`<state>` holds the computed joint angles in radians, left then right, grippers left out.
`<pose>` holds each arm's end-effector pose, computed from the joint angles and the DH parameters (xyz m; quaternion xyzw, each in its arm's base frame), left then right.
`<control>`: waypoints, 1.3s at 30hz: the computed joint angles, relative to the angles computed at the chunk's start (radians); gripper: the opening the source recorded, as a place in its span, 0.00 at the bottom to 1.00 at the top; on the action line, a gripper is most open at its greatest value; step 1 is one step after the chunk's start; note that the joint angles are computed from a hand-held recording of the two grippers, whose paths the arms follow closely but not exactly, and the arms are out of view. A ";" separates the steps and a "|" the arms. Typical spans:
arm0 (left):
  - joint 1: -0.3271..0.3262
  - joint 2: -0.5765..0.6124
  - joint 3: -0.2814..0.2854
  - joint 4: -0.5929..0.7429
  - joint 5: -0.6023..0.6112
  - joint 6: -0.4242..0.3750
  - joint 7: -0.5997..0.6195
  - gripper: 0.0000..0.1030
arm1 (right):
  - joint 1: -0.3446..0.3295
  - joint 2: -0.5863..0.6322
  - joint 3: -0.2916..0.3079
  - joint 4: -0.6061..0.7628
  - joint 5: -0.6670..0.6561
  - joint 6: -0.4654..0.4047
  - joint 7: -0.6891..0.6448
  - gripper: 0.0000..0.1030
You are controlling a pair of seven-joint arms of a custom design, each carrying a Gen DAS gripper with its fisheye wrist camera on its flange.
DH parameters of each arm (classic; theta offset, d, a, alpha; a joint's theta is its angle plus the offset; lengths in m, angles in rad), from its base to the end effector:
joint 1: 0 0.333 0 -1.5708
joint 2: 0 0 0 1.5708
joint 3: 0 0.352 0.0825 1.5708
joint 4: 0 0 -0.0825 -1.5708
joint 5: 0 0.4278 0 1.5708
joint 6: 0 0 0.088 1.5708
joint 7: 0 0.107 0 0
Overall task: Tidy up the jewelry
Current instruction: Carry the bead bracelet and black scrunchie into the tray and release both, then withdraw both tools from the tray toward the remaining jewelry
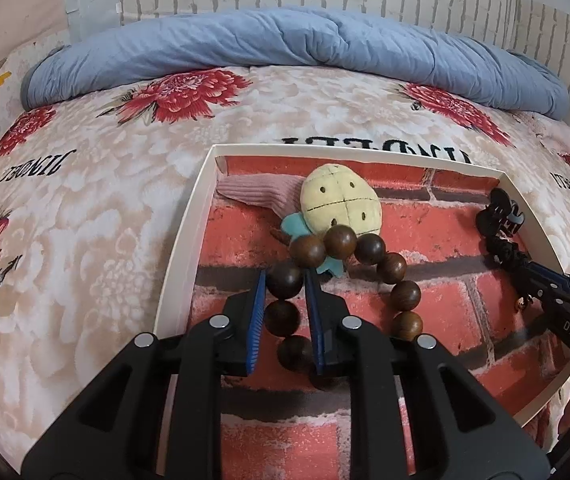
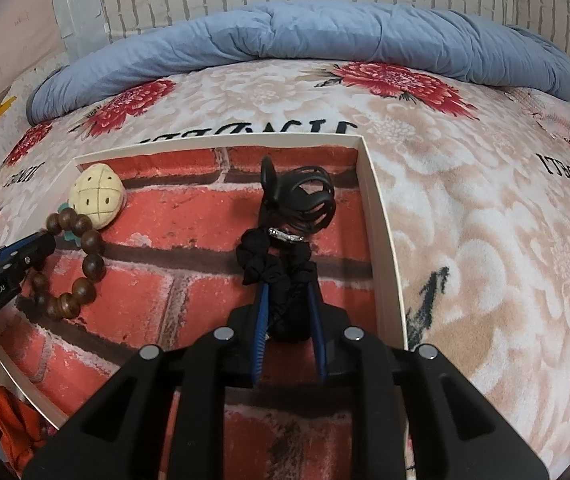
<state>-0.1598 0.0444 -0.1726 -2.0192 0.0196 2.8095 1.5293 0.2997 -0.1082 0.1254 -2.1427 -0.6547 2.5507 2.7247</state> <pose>0.6157 -0.2118 0.5328 -0.5512 0.7504 -0.2997 0.2078 0.5349 0.2535 0.5216 -0.5687 0.7469 -0.2465 0.2408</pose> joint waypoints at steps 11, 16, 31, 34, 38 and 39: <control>0.006 -0.031 0.002 -0.026 0.031 0.039 -0.038 0.51 | -0.012 -0.040 0.008 -0.026 -0.025 0.031 0.033 0.61; 0.019 -0.068 -0.004 -0.055 0.091 0.083 -0.091 0.76 | -0.027 -0.074 0.015 -0.048 -0.041 0.060 0.073 0.79; 0.034 -0.308 0.014 -0.179 -0.021 0.070 0.009 0.95 | -0.046 -0.251 0.119 -0.088 -0.198 -0.047 0.190 0.93; 0.029 -0.387 0.035 -0.233 -0.119 0.060 0.082 0.95 | -0.036 -0.294 0.158 -0.093 -0.219 -0.122 0.199 0.93; 0.088 -0.478 0.013 -0.300 -0.129 0.038 0.102 0.95 | -0.003 -0.330 0.219 -0.076 -0.240 -0.302 0.169 0.93; 0.096 -0.500 0.013 -0.316 -0.129 0.027 0.112 0.95 | 0.006 -0.339 0.226 -0.077 -0.241 -0.334 0.166 0.94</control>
<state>-0.0640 -0.4553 -0.1595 -2.3355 -0.1096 2.8365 1.6416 0.3061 -0.4474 0.3511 -2.2192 -0.8958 2.2169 2.8911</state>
